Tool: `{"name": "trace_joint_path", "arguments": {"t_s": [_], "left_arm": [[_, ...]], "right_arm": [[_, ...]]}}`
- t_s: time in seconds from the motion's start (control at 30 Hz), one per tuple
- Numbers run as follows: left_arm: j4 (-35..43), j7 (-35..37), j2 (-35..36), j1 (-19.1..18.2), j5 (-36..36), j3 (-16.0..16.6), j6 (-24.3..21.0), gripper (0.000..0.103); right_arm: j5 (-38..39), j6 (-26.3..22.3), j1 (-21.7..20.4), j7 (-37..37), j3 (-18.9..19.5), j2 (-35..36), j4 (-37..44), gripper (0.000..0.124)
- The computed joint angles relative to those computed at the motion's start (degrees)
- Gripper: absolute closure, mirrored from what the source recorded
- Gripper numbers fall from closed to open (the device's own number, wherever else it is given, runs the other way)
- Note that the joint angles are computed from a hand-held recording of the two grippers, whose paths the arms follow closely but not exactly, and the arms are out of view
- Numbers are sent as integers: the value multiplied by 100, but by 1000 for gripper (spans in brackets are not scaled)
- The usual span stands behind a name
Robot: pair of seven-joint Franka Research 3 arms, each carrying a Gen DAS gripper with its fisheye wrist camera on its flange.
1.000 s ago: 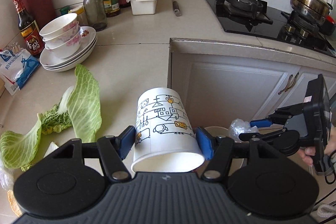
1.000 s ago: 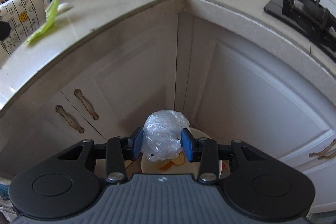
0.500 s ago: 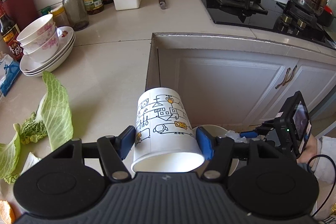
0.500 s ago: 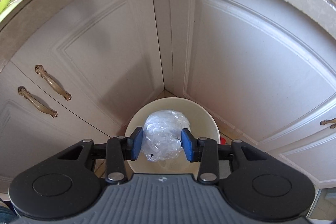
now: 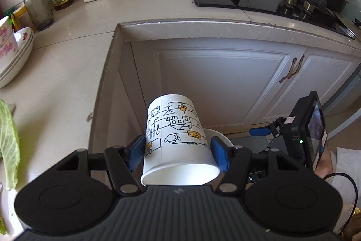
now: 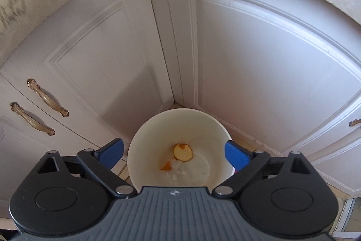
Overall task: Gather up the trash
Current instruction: 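Carry the wrap to the bucket and open the right tool while the left tool carries the cup, then lower the white paper cup over the bucket and open the left tool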
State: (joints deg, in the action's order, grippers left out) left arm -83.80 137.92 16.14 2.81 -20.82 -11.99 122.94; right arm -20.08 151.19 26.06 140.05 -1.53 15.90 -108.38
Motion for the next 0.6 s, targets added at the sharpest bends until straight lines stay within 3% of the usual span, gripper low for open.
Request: {"name": "trace_joint_path", "arguments": {"t_s": [0.23, 0.43, 0.6], "left_arm": [[-268, -245, 209, -255, 269, -91, 119, 40], [-716, -357, 469, -394, 279, -235, 667, 40], [-779, -652, 884, -573, 706, -272, 866, 40]], "right_arm": [[-408, 189, -45, 431, 18, -650, -651, 21], [-1066, -213, -172, 925, 264, -1127, -1004, 21], [-1685, -693, -306, 1642, 561, -1528, -1231, 21]]}}
